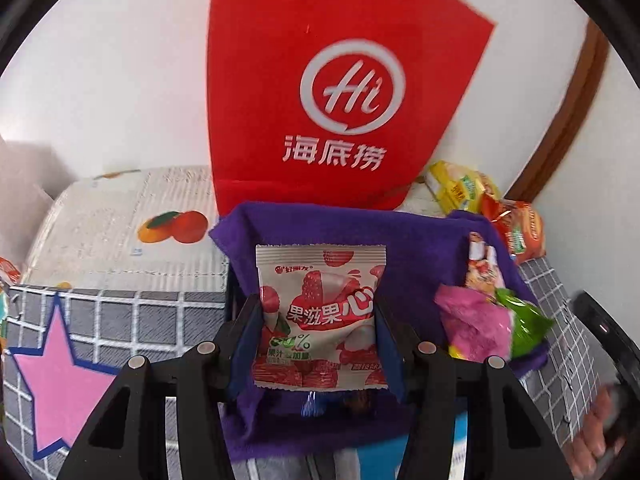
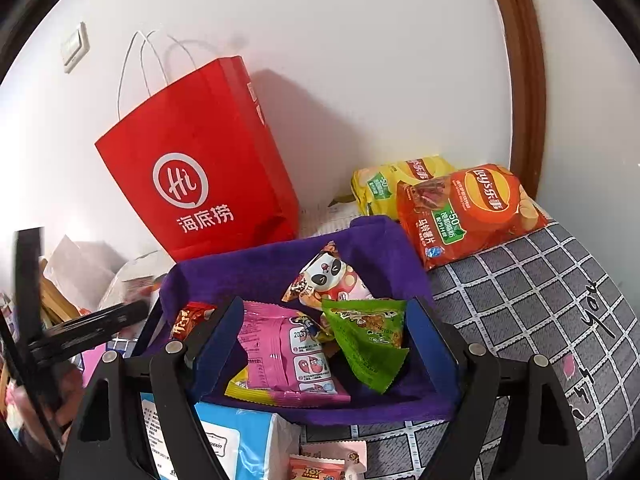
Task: Organize snacks
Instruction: 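Lower the lychee candy packet onto the purple towel and open the left tool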
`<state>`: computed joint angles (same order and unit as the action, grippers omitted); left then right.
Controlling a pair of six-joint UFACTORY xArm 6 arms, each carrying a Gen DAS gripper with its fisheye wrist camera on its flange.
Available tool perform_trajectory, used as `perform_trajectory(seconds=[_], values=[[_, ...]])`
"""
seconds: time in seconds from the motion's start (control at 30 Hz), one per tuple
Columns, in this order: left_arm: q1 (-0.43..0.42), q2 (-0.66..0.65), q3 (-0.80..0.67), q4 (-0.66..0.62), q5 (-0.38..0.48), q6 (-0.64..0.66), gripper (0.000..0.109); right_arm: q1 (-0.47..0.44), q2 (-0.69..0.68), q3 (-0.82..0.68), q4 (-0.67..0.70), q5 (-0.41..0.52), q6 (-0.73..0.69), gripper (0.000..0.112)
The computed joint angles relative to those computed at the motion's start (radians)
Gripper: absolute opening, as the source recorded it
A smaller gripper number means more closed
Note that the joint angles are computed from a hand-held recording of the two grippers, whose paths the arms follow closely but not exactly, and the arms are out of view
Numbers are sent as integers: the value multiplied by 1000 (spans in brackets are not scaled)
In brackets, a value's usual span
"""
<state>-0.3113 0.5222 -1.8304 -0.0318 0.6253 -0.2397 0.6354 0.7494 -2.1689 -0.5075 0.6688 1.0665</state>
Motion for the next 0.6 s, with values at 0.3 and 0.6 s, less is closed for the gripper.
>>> perform_trajectory(seconds=[0.3, 0.6], values=[[9, 325, -489, -18, 276, -9, 51, 17, 28, -49, -28, 34, -24, 84], [38, 327, -478, -146, 268, 45, 65, 30, 107, -166, 15, 98, -103, 84]])
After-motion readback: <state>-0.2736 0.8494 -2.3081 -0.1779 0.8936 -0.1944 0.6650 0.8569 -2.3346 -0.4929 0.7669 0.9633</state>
